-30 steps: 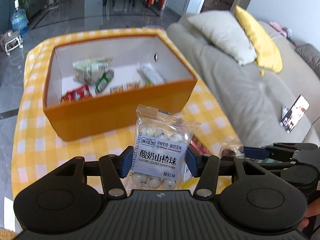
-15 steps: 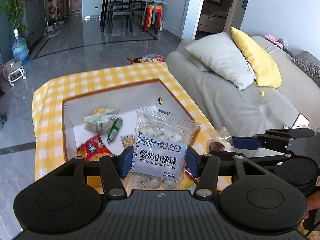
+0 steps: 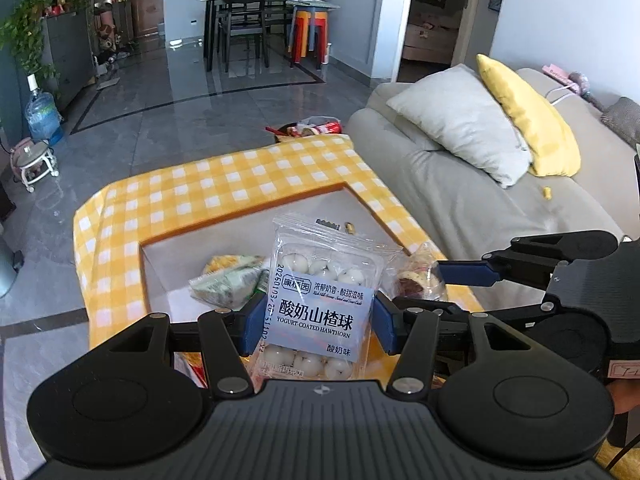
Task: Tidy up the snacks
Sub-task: 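Lift both held packets and carry them over the orange box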
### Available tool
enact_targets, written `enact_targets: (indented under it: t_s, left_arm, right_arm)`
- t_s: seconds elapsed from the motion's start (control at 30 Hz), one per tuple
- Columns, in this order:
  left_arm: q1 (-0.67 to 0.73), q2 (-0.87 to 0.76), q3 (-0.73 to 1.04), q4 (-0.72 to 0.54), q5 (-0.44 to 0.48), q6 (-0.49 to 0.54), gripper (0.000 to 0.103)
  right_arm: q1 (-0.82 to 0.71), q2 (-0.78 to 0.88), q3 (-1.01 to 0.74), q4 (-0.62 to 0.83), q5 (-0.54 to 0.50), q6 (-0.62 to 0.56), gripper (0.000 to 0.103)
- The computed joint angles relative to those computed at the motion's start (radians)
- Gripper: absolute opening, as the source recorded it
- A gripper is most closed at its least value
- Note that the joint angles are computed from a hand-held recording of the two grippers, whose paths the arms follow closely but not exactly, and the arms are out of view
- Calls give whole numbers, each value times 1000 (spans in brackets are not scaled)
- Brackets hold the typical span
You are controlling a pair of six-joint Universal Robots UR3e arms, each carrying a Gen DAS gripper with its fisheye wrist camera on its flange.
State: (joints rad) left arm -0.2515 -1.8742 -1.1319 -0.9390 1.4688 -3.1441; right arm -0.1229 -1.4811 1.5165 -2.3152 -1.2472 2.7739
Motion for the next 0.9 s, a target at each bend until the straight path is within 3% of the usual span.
enact_targets:
  t_s: [0.47, 0.9]
  left_arm:
    - [38, -225, 269, -153, 89, 73, 62]
    - [20, -427, 461, -252, 181, 98, 62]
  right_arm:
    - [120, 361, -310, -47, -206, -90, 40]
    - [200, 578, -444, -89, -376, -197, 40]
